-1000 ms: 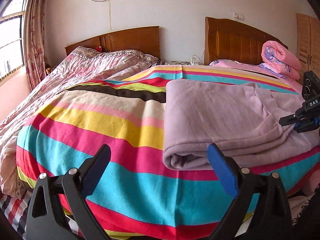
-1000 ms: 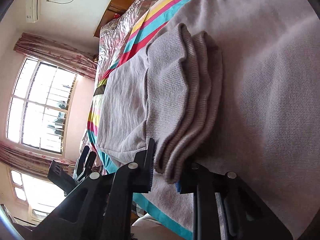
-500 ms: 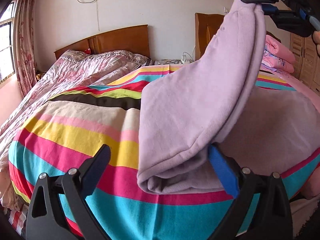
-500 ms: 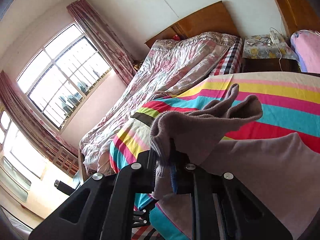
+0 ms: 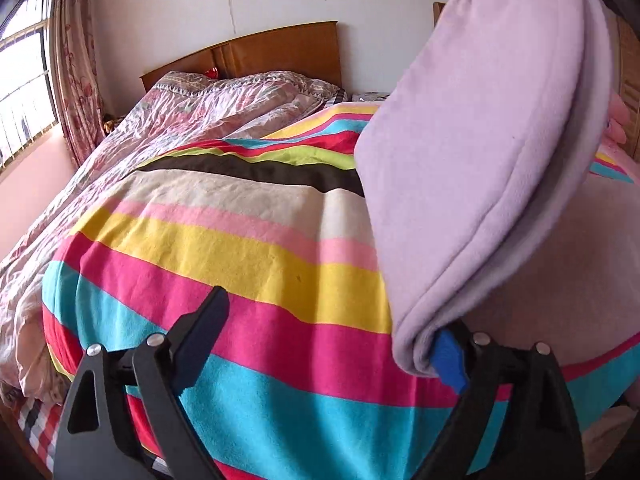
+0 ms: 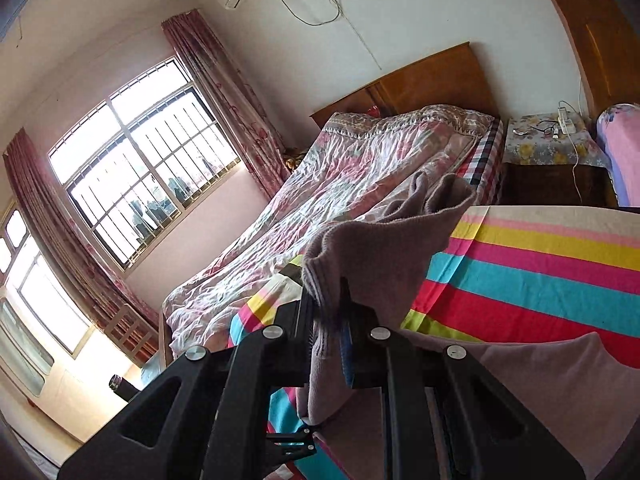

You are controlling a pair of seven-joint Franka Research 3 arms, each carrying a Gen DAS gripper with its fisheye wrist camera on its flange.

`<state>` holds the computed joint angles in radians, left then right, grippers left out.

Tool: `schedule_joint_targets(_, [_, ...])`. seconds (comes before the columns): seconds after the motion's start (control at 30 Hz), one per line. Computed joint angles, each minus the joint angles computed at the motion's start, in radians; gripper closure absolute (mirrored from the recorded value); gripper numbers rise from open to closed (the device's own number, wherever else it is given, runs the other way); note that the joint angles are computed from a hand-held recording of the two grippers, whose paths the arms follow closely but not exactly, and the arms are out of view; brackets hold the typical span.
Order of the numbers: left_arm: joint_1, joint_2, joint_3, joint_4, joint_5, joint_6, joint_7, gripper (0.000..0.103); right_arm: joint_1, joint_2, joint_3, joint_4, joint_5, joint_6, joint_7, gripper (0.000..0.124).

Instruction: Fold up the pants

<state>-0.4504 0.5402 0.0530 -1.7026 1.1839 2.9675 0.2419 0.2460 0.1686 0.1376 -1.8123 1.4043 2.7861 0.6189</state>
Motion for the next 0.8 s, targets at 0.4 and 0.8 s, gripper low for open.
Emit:
schedule_joint_targets(0.4, [0.002,0.029,0.042,-0.051,-0.177,0.113,0.11,0.004,-0.018,-0.017,-0.032,-0.411,0.204,-0.024,-0.078,0.11])
schedule_joint_targets(0.8, [0.02,0.039,0.034,-0.066,-0.319,0.161,0.231,0.001,-0.005,-0.038,-0.051,-0.452,0.22,-0.034,-0.114,0.111])
